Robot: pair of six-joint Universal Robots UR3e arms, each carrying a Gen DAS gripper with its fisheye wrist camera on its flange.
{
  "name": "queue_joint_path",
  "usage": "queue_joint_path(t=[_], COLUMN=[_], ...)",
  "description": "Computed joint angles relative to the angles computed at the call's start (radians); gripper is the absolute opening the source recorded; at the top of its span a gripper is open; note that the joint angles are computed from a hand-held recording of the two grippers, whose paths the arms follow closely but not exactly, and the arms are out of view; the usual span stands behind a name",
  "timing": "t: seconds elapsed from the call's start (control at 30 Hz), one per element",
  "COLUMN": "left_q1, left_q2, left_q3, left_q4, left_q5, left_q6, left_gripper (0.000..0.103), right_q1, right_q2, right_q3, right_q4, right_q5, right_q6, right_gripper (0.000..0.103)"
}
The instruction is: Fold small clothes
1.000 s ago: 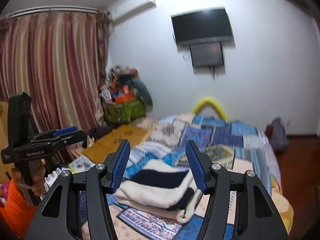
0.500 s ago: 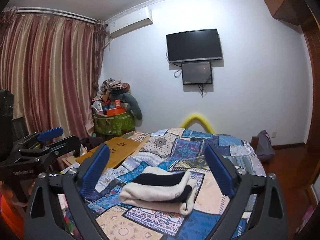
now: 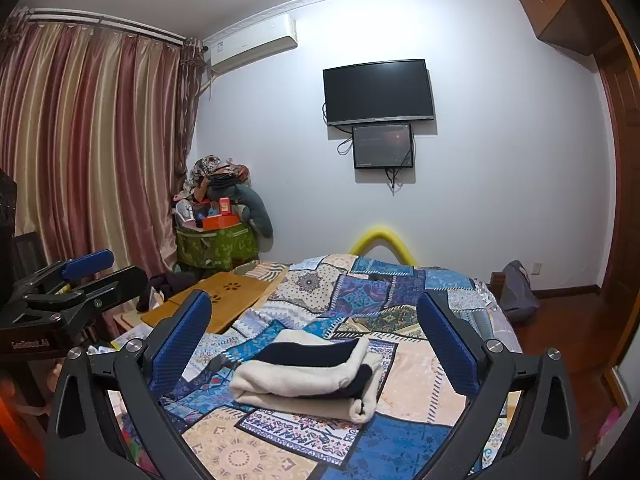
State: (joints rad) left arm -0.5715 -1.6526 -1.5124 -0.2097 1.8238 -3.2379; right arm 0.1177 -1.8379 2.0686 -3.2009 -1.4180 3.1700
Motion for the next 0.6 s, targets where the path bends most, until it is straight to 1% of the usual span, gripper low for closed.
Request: queue_joint_path(t=[0.6], left_q1=[0.026], left_q2=[-0.010], left_q3=[0.001], left_q4=[-0.020], left_q5=[-0.040], left_q6=[-0.024], left_gripper=[0.103], right_q1=[-0.001], right_q2=[-0.015], right_q3=[0.004], right_q4=[0.027], right_q5=[-0.016], right_q6=[-0.011], right_gripper=[0.102])
